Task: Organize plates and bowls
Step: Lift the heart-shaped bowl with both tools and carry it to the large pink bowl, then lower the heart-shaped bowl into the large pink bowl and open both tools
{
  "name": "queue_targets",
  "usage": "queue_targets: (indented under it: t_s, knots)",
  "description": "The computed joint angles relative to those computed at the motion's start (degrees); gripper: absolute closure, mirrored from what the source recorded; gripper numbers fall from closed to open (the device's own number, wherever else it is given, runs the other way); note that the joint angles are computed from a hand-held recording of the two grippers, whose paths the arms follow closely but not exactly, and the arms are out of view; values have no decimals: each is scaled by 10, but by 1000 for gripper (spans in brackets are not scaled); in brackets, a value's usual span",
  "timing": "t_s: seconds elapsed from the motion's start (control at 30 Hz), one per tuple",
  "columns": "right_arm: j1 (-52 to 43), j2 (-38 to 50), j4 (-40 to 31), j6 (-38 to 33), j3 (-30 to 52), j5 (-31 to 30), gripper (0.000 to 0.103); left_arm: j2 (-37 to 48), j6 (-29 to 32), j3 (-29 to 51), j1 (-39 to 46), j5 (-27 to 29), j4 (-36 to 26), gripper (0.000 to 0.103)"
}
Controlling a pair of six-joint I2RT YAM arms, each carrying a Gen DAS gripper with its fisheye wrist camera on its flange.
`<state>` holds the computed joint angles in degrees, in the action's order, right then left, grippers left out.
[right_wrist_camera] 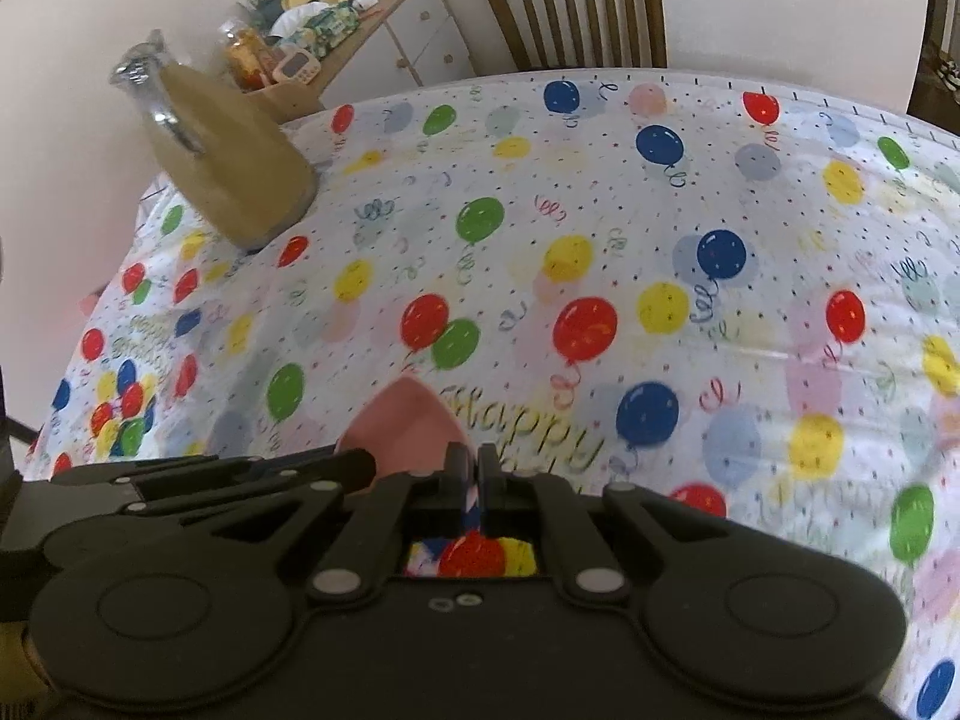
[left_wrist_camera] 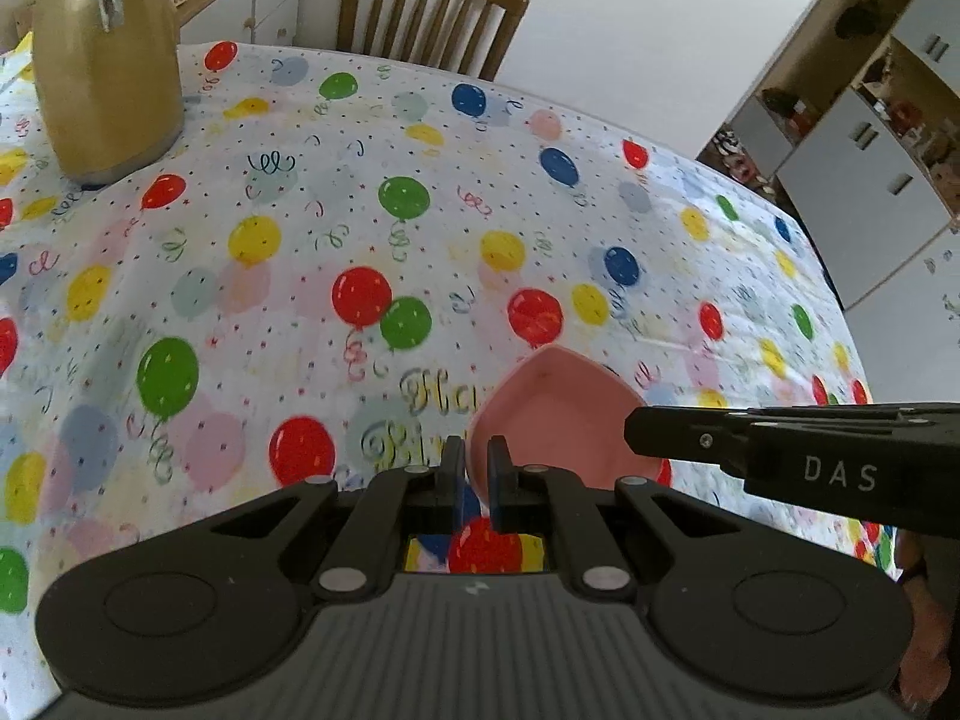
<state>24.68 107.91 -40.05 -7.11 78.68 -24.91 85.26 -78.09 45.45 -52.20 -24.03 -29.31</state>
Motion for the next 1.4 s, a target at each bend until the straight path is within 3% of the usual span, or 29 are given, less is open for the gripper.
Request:
queue_targets:
  t_s: [0.33, 0.6, 1.07, 1.4]
  knots:
    - [1, -141, -4, -1, -123, -5, 100, -24, -121, 35, -137, -44, -117, 96]
    - [-2, -231, -19, -1, -207, -10, 100, -8, -201, 61, -228, -50, -171, 96]
    - [14, -292, 2, 17, -317, 12, 100, 53, -262, 58, -287, -6, -144, 96]
    - [26, -289, 16, 15, -337, 32, 100, 86, -252, 65, -282, 10, -132, 96]
